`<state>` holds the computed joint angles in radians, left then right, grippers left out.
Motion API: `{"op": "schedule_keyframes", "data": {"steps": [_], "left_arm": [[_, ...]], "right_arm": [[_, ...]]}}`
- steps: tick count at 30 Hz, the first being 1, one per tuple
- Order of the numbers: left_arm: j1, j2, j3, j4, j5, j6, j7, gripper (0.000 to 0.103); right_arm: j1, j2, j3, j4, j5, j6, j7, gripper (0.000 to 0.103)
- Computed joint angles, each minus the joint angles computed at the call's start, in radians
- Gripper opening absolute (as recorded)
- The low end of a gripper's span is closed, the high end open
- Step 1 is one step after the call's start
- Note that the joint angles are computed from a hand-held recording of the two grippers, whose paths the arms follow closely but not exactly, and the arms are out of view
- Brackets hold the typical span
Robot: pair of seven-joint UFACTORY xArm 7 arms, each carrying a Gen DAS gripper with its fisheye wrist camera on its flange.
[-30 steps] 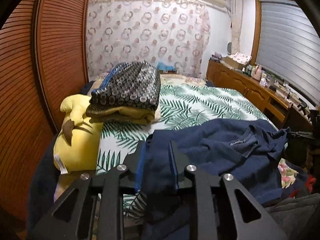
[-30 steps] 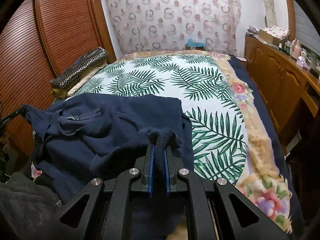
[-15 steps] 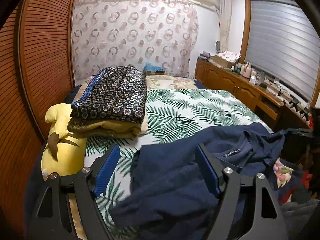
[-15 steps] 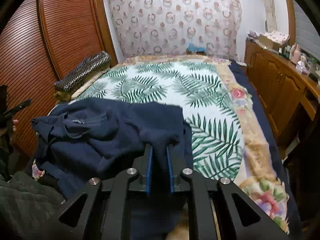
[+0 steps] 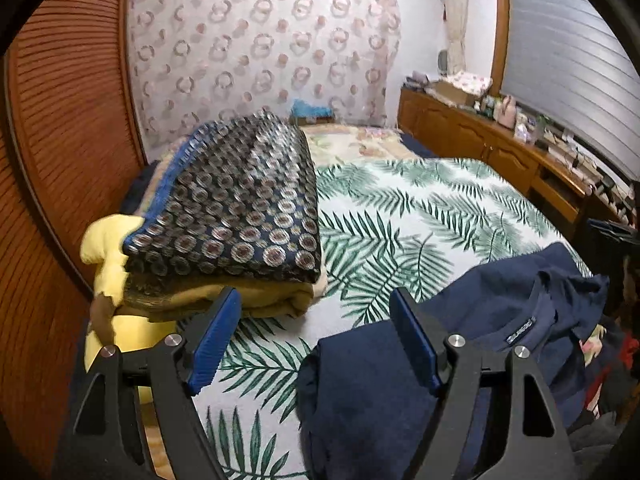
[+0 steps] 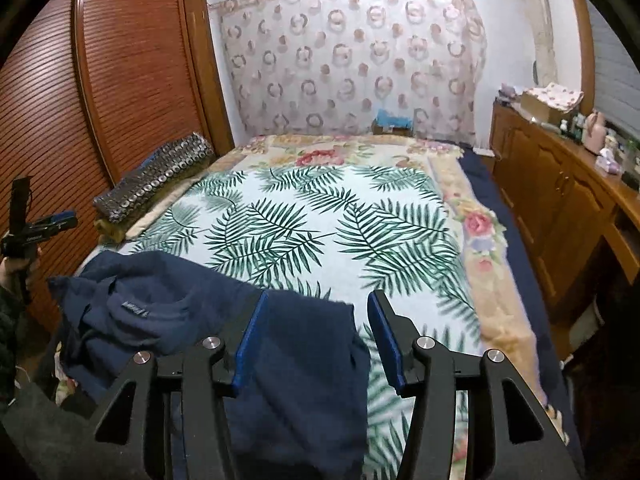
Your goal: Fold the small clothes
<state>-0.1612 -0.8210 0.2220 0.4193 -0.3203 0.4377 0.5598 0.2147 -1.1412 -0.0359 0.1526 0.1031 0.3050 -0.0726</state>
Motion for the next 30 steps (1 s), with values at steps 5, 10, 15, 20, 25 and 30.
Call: {"op": "schedule_keyframes", "data": {"steps": [5,10,15,20,25,30], "left_arm": [[0.005,0.115,0.002,0.024,0.002,0.052,0.011,0.062],[0.038,0.149,-0.023,-0.002,0.0,0.061,0.012,0.062],[0.047,0.151,-0.021,-0.026,-0.018,0.067,0.022,0.062],[0.049,0.142,-0.027,-0.035,-0.025,0.059,0.029,0.062],[0.037,0.125,-0.036,-0.057,-0.031,0.033,0.028,0.056],[0.018,0.124,-0.028,-0.067,-0.037,0.01,0.029,0.054]], "right_arm": [[0.014,0.233,-0.031,0.072,0.004,-0.105,-0.034,0.053],[0.039,0.35,-0.046,0.133,0.016,-0.107,-0.058,0.053],[0.051,0.416,-0.056,0.164,0.034,-0.091,-0.081,0.053],[0.06,0.468,-0.06,0.171,0.061,-0.116,-0.098,0.053],[0.073,0.482,-0.068,0.161,0.082,-0.131,-0.107,0.06],[0.08,0.45,-0.076,0.132,0.093,-0.134,-0.125,0.065]]}}
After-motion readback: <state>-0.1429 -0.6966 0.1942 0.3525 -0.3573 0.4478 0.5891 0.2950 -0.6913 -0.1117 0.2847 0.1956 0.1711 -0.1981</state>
